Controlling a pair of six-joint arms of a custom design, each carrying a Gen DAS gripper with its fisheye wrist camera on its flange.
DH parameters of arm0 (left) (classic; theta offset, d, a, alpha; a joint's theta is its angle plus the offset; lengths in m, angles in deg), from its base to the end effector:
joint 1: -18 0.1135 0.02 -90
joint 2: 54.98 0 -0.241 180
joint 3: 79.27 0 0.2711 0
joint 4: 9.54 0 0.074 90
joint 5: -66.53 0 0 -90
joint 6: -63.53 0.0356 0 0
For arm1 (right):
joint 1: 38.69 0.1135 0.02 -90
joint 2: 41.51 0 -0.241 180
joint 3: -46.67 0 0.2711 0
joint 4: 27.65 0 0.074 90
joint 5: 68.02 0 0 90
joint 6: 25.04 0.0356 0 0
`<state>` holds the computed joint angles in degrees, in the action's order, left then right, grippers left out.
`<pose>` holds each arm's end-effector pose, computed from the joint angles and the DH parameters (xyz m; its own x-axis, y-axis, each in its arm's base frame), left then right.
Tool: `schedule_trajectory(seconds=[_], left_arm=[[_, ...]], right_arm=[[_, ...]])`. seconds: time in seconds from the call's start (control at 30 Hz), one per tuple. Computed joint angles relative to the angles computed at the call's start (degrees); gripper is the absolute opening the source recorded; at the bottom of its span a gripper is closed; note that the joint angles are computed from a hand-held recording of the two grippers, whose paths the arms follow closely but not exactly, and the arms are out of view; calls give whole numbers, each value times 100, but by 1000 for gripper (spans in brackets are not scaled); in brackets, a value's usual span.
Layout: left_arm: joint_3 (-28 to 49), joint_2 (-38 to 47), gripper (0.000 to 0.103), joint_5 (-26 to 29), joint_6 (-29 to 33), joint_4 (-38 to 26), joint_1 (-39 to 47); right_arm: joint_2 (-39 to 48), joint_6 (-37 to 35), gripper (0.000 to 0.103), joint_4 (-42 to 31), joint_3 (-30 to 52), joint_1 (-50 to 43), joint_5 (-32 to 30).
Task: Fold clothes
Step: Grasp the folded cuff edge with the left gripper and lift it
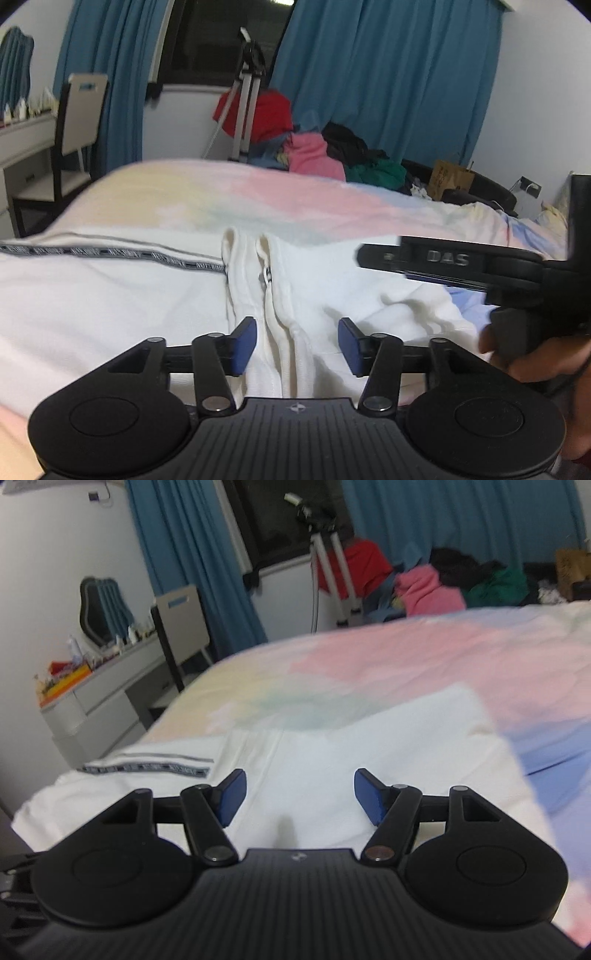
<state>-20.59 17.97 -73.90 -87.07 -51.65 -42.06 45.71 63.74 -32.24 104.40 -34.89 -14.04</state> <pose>0.1563 -0.2165 0.1966 -0.4994 -0.2450 -0.8310 -0.1957 0.9663 -0.1673 0.3273 0.0427 0.1632 -0.5475 -0.0536 -0.8351 -0.5514 0.7738 0.3118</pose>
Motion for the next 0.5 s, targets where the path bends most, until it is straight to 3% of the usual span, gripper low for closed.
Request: schedule_trajectory(seconds=[0.17, 0.23, 0.37, 0.5], left_arm=[[666, 6, 84, -443, -1144, -1648, -751], [661, -232, 87, -546, -1879, -2146, -1019], [190, -1116, 93, -473, -4029, -3241, -1242], [-677, -2702, 93, -6, -6133, -4286, -1059]], right_arm=[[-1080, -277, 67, -613, -478, -439, -78], [-1438, -378, 67, -725, -680, -614, -209], [-1760, -361, 68, -800, -810, -771, -363], [-1578, -332, 68, -766, -729, -708, -311]])
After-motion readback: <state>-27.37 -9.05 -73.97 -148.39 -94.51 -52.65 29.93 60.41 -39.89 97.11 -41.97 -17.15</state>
